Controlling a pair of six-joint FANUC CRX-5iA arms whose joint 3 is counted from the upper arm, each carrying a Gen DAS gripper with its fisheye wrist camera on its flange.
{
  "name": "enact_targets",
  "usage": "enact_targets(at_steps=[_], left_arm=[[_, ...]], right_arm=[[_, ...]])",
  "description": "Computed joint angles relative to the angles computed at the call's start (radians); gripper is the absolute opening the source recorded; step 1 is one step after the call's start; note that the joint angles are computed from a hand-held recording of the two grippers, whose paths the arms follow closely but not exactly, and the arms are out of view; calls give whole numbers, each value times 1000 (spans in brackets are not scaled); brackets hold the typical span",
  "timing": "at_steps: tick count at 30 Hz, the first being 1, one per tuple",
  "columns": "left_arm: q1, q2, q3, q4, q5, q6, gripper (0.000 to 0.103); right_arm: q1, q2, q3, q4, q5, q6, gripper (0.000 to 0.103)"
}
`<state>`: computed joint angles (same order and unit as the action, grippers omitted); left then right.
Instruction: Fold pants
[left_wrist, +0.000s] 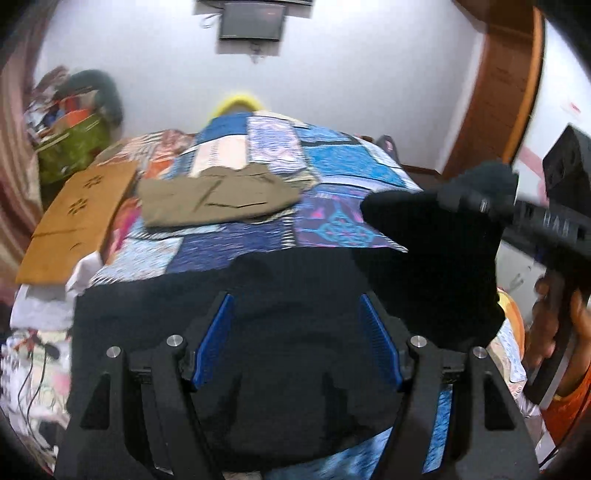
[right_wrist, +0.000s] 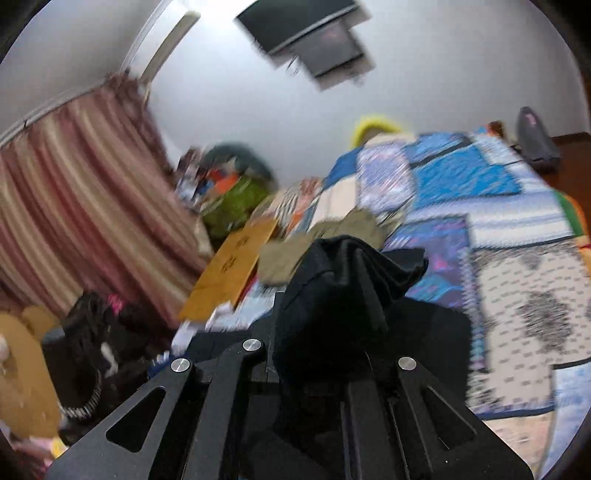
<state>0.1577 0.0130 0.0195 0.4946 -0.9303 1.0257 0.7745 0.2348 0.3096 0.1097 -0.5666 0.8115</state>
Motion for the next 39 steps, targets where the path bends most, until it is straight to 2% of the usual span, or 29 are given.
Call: enact_targets(at_steps=[2, 8, 13, 16, 17, 19, 20, 21, 26, 31, 36, 39], left_arm=[[27, -10, -12, -4, -4, 9, 70], [73, -16, -34, -4, -18, 25, 70], [83, -13, -44, 5, -24, 26, 70], [73, -4, -37, 4, -25, 30, 70], [70, -2, -34, 3, -24, 30, 70], [62, 3, -27, 3, -23, 28, 70], [55, 7, -19, -1, -22, 31, 70], [52, 10, -14, -2, -23, 32, 70], [22, 35, 15, -9, -17, 47, 70], [-9, 70, 49, -16, -37, 67, 69], [-46, 93, 63, -14, -38, 70, 65], [-74, 134, 103, -75, -87, 110, 51]], right_arm=[[11, 52, 75, -90, -67, 109, 5], [42, 147, 188, -208, -236, 285, 6], [42, 194, 248, -264, -350, 355, 7], [32, 216, 287, -314, -407, 382, 11], [32, 218, 294, -313, -421, 388, 14], [26, 224, 320, -332, -459, 395, 26], [19, 230, 340, -353, -484, 401, 39], [27, 212, 323, -353, -487, 393, 45], [19, 136, 247, -320, -443, 416, 45], [33, 76, 133, -90, -380, 319, 45], [-4, 50, 70, -34, -361, 248, 45], [-18, 68, 70, -15, -388, 227, 45]])
